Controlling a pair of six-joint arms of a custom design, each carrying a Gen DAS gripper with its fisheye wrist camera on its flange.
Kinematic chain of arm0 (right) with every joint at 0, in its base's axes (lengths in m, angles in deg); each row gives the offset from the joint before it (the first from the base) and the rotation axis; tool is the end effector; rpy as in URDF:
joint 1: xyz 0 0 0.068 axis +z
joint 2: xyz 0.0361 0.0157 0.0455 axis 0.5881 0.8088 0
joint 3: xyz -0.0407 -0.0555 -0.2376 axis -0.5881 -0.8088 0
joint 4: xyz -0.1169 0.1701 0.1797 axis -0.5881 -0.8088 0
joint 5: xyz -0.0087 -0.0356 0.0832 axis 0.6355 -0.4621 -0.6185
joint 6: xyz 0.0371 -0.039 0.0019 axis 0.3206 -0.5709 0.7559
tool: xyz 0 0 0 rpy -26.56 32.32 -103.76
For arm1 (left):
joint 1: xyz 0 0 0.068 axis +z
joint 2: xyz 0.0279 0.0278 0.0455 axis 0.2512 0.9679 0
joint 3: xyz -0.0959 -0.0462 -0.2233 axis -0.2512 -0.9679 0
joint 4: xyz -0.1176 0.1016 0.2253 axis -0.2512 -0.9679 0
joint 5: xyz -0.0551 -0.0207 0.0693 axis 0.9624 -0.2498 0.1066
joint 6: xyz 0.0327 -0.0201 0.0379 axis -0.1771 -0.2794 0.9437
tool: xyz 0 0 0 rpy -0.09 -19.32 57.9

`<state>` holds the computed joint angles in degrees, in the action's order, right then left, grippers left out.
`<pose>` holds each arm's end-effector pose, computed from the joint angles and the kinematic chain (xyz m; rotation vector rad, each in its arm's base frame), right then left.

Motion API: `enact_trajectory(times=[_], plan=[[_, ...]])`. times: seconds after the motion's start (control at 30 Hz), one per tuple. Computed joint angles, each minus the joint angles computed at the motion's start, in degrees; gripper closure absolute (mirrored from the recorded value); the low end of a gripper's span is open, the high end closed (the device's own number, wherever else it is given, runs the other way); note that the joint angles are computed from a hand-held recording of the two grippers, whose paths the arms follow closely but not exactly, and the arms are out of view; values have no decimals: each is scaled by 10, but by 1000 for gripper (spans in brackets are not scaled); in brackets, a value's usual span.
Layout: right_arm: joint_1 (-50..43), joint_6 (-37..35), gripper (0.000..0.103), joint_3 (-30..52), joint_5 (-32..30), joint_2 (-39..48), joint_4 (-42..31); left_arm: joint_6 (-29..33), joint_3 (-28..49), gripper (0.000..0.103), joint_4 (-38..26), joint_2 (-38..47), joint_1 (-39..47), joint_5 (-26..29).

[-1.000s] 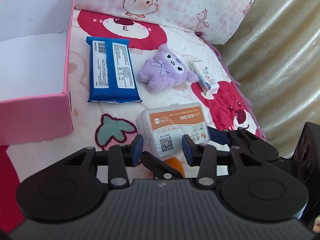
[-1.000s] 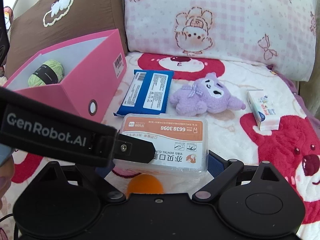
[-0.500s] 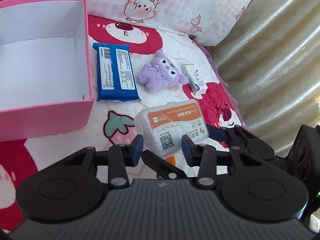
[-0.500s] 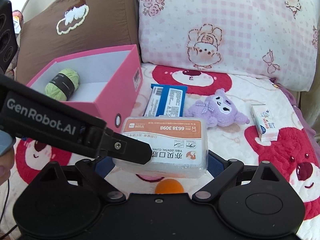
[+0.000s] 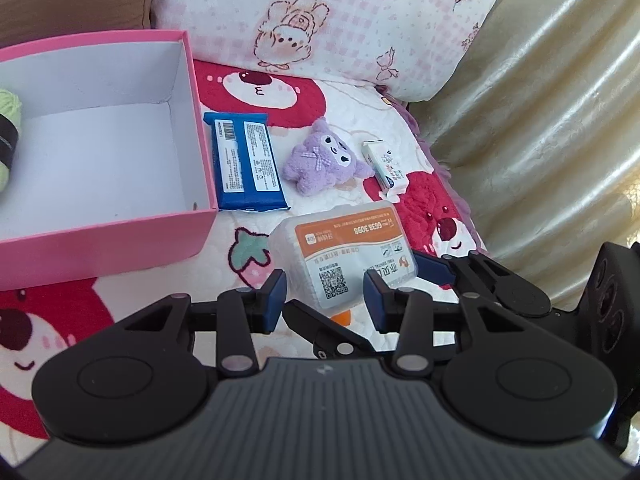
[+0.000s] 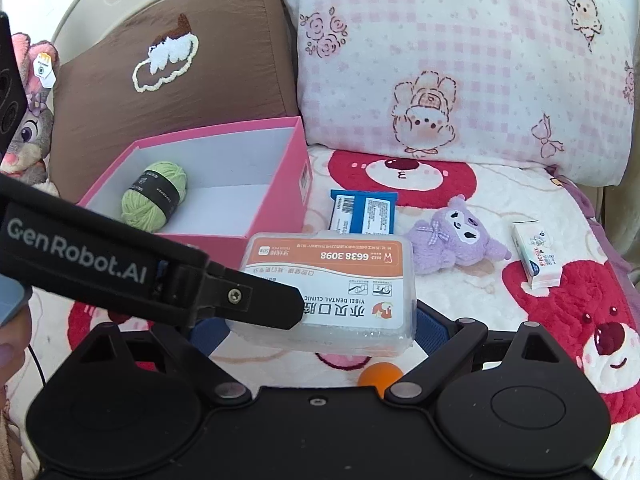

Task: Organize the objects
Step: 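Lift the floss box with the left gripper toward the pink box, then carry the floss box over the pink box beside the yarn ball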

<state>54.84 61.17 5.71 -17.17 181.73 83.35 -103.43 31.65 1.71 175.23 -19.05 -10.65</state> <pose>0.2997 0.1030 0.1136 -0.2529 2.2836 0.2583 0.3343 -0.2278 0.1659 0.1026 2.4742 -0.6852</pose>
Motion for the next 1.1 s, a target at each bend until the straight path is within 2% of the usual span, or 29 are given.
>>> enact_trajectory(times=[0.2,0.33,0.5,0.63,0.9,1.1], plan=[[27,13,7,-7,11,-33,-21,3,-38,60,-13,-55,-19,-47],[46,18,7,-8,25,-60,-43,2,-50,60,-36,-87,-17,-48],[80,12,7,2,47,-92,-88,24,-49,60,-99,-128,-21,-58],[110,9,7,22,68,-103,-121,35,-60,60,-126,-163,-10,-52],[146,5,7,57,90,-97,-141,62,-77,60,-153,-212,19,-40],[158,6,7,131,93,-54,-188,61,-66,62,-172,-221,58,-16]])
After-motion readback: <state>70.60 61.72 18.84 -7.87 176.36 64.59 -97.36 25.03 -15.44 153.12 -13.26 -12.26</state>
